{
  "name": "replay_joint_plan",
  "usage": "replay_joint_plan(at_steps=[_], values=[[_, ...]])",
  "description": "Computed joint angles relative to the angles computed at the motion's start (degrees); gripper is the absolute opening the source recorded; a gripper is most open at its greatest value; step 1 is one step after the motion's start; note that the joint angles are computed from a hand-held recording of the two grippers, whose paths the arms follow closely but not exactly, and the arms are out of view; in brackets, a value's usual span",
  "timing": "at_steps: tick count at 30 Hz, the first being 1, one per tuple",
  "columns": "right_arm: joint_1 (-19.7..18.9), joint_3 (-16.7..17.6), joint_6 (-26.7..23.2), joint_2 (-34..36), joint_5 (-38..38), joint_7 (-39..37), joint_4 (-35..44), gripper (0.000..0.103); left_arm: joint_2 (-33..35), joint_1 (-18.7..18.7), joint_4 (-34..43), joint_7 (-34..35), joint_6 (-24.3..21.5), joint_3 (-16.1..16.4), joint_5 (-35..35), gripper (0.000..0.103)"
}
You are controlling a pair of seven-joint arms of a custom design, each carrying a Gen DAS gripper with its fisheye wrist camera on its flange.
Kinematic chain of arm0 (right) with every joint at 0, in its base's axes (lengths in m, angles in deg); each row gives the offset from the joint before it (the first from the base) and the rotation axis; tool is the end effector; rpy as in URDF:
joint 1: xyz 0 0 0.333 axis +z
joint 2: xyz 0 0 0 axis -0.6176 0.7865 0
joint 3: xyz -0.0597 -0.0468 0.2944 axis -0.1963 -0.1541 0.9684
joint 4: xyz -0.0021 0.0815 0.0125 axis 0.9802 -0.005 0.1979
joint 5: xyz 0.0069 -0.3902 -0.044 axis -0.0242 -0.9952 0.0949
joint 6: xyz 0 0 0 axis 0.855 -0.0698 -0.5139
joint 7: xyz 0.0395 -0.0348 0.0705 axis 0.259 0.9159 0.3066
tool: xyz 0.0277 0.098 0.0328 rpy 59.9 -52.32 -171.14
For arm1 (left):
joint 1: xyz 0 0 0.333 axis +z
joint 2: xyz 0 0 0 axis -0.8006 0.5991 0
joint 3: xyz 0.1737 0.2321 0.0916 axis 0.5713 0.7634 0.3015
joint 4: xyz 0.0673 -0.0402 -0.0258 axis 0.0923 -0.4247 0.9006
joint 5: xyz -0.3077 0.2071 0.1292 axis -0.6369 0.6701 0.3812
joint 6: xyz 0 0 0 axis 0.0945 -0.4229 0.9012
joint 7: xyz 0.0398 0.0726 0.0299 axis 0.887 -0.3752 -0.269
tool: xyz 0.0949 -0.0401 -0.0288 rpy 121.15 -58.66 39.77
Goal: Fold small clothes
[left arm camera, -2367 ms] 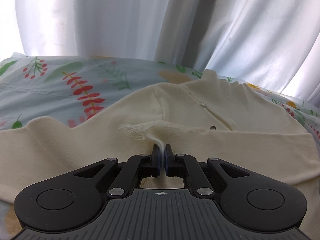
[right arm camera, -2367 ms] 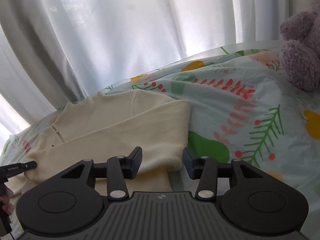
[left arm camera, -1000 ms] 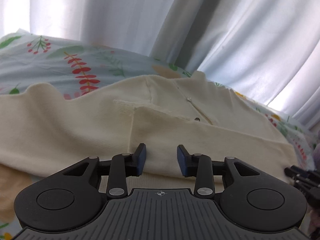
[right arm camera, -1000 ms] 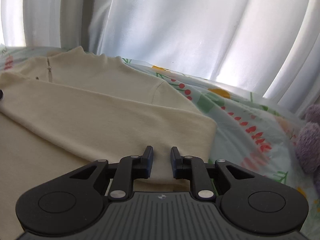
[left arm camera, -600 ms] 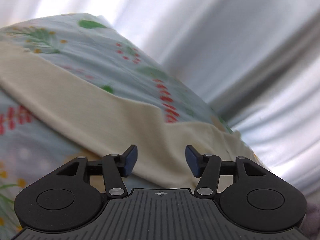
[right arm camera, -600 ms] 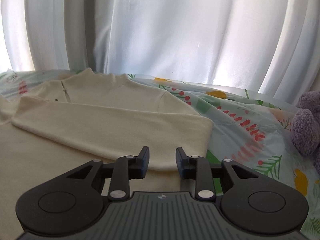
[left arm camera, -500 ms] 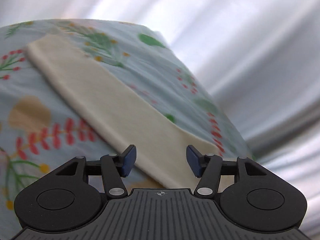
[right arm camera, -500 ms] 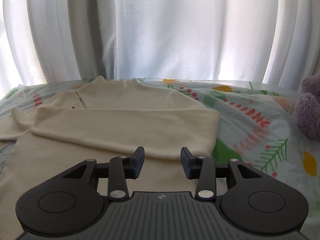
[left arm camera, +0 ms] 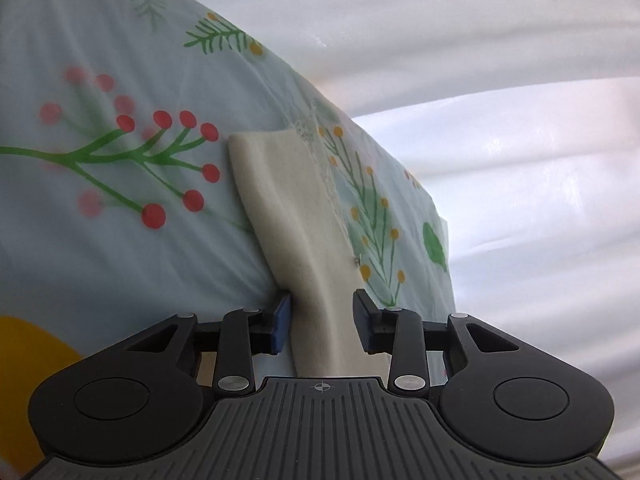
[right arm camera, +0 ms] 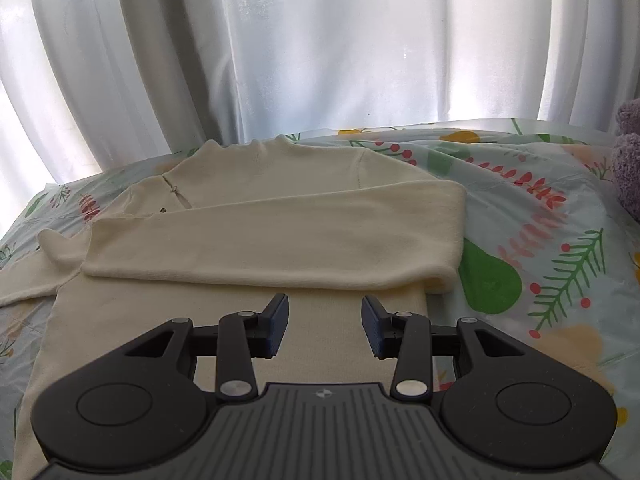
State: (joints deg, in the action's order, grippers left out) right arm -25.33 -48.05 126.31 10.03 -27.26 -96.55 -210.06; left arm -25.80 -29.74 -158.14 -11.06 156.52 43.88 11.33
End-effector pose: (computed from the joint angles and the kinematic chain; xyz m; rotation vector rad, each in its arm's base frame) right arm 0.4839 0.1809 0.3791 -1.2221 2.1670 -0.7879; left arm 0.7623 0.0414 0.3438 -2.6361 0.6658 -1.4224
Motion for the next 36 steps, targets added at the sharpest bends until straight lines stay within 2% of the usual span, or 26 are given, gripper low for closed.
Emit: replay_joint_plan(at_steps=[4,6,10,12,14,16,17,18,20,23,24,27,29,33,34,35,36], values=[[0.28,-0.17,0.73,1.78,1.36,-1.26,1.58,0.041,3.66,1.79,1.42,-3.34,5.27,-2.15,-1.01,0.03],[0.43,-0.33,0.89,2.46,1.64,-1.77,2.15,0.041,4.56,0.87,3.2,-4.86,4.68,-0.78,0.12,0.018],[0.77,-0.61,0.44,2.97,2.71,-3.04,2.59,0.041,6.0,0.74,5.39,-6.2,4.52,-0.51,3.32,0.013],[0.88,-0.67,0.14,2.94,2.75,-2.99,2.65,0.041,4.88,-1.49,5.95,-6.56,3.64,2.62,4.84,0.012],[0.91,-0.71,-0.09,2.81,2.37,-2.68,2.59,0.041,2.7,-4.78,5.34,-6.56,3.61,7.17,6.56,0.012],[0.94,-0.7,-0.43,2.71,2.21,-2.51,2.58,0.041,1.07,-6.11,4.04,-5.7,5.77,8.59,8.43,0.012],[0.92,-0.72,-0.47,2.61,2.09,-2.25,2.55,0.041,0.27,-6.03,3.2,-5.08,7.02,8.12,9.66,0.012],[0.9,-0.72,-0.45,2.44,1.82,-1.83,2.42,0.041,-0.15,-4.73,2.53,-3.89,7.79,5.83,11.41,0.012],[0.87,-0.64,-0.49,2.09,1.24,-0.99,2.19,0.041,-0.88,-0.73,0.83,0.49,9.03,-1.41,16.89,0.012],[0.9,-0.45,-0.41,1.78,0.61,-0.63,2.07,0.041,-2.62,1.38,-1.72,6.31,11.49,-7.56,24.97,0.012],[0.94,-0.36,-0.48,1.66,0.42,-0.5,2.02,0.041,-2.51,2.51,-2.41,7.99,12.02,-10.63,28.01,0.012],[0.87,-0.3,0.03,1.23,-0.2,0.64,1.79,0.041,-1.3,5.04,-4.23,12.81,10.3,-19.56,34.5,0.012],[0.68,-0.32,0.98,0.83,-0.98,1.6,1.49,0.041,-0.18,5.36,-5.47,18.16,7.93,-24.3,36.67,0.012],[0.43,-0.22,1.57,0.54,-1.17,1.35,1.25,0.041,-0.74,0.06,-7.3,25.23,5.63,-23.53,38.58,0.012],[0.35,-0.21,1.79,0.51,-1.51,1.74,1.15,0.041,-1.35,-1.97,-7.54,25.97,5.37,-21.9,38.56,0.012],[0.25,-0.25,2.12,0.56,-1.64,2.04,1.08,0.041,-3.03,-5.31,-8.39,25.89,5.36,-18.4,38.73,0.013],[0.15,-0.33,2.6,0.66,-1.64,2.29,1.03,0.041,-3.78,-8.21,-8.02,26.32,3.12,-15.99,38.46,0.013]])
